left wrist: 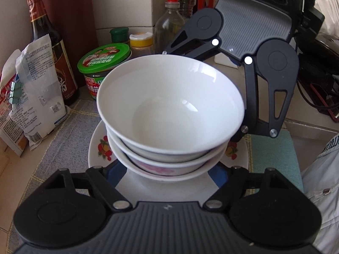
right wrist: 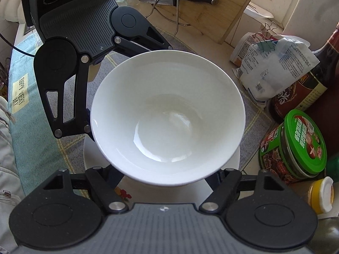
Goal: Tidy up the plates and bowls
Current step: 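Carry the bowl stack with the left gripper over the red-flower plates, then lower the bowl stack onto the plates and open the left gripper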
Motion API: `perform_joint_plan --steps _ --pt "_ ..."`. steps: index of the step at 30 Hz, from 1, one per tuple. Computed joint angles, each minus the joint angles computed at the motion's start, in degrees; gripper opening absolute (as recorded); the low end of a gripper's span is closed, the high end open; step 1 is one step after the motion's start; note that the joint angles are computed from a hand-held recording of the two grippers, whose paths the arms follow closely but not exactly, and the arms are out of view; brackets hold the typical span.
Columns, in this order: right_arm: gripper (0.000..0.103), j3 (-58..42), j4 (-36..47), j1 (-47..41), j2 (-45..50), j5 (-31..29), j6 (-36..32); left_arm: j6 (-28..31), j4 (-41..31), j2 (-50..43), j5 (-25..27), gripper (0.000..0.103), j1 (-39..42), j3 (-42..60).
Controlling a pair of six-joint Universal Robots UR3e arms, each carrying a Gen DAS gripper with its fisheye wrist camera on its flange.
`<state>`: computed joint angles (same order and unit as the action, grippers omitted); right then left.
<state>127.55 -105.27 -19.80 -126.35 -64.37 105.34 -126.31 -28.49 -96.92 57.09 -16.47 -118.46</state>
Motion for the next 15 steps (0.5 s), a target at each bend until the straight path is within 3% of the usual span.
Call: perform_joint_plan --steps 15 --pt "0.082 -0.1 0.3 0.2 -0.1 -0.1 0.5 -1.4 -0.6 -1.1 0.5 0.082 -0.2 1.6"
